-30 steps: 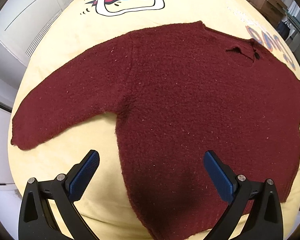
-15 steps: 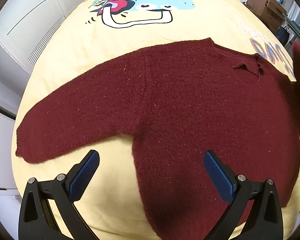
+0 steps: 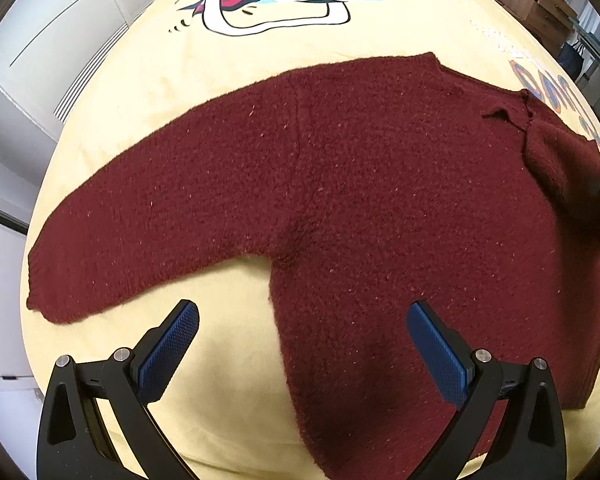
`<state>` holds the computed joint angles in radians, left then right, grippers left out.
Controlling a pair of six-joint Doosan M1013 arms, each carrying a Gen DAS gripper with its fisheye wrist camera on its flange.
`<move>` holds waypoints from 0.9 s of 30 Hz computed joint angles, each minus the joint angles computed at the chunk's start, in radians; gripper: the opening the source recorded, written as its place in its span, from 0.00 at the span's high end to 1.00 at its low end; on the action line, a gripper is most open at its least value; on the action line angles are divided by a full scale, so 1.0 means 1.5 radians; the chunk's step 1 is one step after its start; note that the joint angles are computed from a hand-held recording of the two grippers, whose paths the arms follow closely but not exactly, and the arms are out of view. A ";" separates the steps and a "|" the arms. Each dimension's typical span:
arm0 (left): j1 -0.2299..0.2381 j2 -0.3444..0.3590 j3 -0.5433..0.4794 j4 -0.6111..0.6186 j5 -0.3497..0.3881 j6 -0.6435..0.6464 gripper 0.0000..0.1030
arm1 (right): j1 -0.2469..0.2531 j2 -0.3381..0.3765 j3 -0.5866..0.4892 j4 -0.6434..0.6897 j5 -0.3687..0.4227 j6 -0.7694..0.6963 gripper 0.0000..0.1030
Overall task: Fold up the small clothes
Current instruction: 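Lift the sleeve with the right gripper and lay it across the sweater body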
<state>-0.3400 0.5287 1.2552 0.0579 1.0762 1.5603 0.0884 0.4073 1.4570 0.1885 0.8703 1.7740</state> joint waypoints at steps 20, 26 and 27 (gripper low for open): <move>-0.006 -0.001 -0.002 0.013 0.004 0.001 0.01 | -0.003 0.005 0.031 -0.091 0.065 0.060 0.24; -0.022 -0.001 -0.007 0.009 0.002 0.024 0.01 | -0.027 -0.039 0.081 -0.038 0.034 0.026 0.22; -0.026 -0.001 -0.010 0.004 0.002 0.031 0.01 | -0.030 -0.046 0.090 -0.026 0.027 0.020 0.22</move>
